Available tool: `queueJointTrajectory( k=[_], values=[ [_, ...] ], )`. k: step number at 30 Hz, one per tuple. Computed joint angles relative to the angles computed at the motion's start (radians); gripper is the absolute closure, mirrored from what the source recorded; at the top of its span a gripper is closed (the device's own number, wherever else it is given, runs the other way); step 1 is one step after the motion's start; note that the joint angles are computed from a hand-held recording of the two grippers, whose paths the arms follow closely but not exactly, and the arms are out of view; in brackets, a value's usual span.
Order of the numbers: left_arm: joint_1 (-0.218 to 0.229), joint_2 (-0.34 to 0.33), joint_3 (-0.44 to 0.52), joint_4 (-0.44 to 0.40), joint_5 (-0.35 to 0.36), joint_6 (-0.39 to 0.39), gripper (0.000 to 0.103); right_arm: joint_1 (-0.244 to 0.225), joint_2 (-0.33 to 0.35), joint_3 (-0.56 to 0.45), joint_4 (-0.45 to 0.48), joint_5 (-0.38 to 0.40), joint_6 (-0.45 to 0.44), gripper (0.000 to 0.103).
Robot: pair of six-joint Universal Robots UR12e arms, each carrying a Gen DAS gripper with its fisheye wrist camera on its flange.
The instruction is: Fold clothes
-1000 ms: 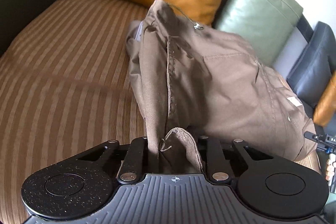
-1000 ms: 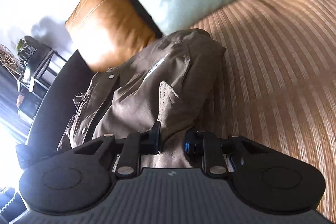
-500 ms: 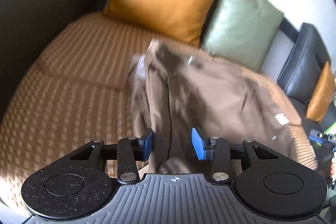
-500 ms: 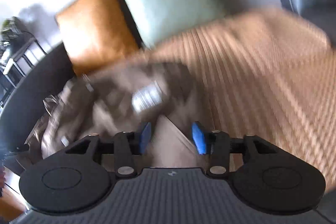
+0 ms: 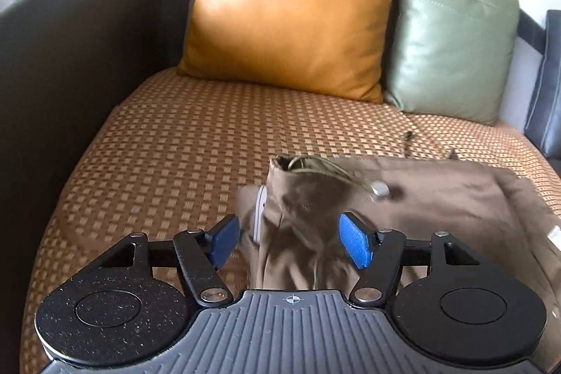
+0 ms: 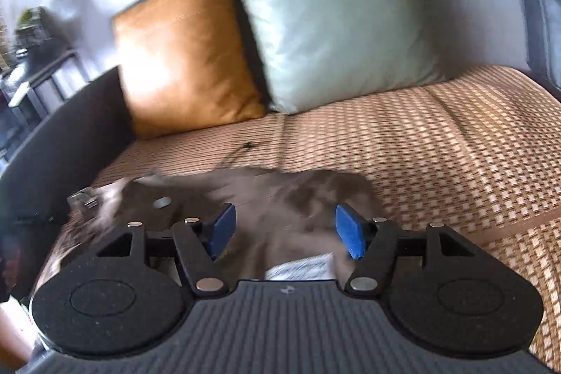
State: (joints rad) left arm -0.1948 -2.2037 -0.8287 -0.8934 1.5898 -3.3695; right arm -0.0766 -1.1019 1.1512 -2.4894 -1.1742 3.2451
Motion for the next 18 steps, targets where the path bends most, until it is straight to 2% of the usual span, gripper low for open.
queueJointTrajectory(
  k=[3, 9, 11, 14, 18],
  values=[
    [0.0, -0.023, 0.028, -0.002, -0.003, 0.002, 0.027, -0.003, 0.045, -0.058, 0.037, -0.045, 0.011, 0.03],
    [-0.004, -0.067, 0.087, -0.036, -0.012, -0.006, 0.027, -0.003, 0.13, -0.18, 0.157, -0.08, 0.009, 0.027],
    [-0.005, -0.077, 0.102, -0.043, -0.02, -0.012, 0.027, -0.001, 0.148, -0.204, 0.191, -0.083, 0.003, 0.025],
    [-0.006, -0.089, 0.117, -0.051, -0.02, -0.003, 0.027, -0.002, 0.165, -0.235, 0.279, -0.044, -0.026, 0.025],
    [-0.003, -0.098, 0.131, -0.062, -0.027, 0.001, 0.027, -0.001, 0.162, -0.216, 0.233, -0.038, -0.044, 0.025]
  ],
)
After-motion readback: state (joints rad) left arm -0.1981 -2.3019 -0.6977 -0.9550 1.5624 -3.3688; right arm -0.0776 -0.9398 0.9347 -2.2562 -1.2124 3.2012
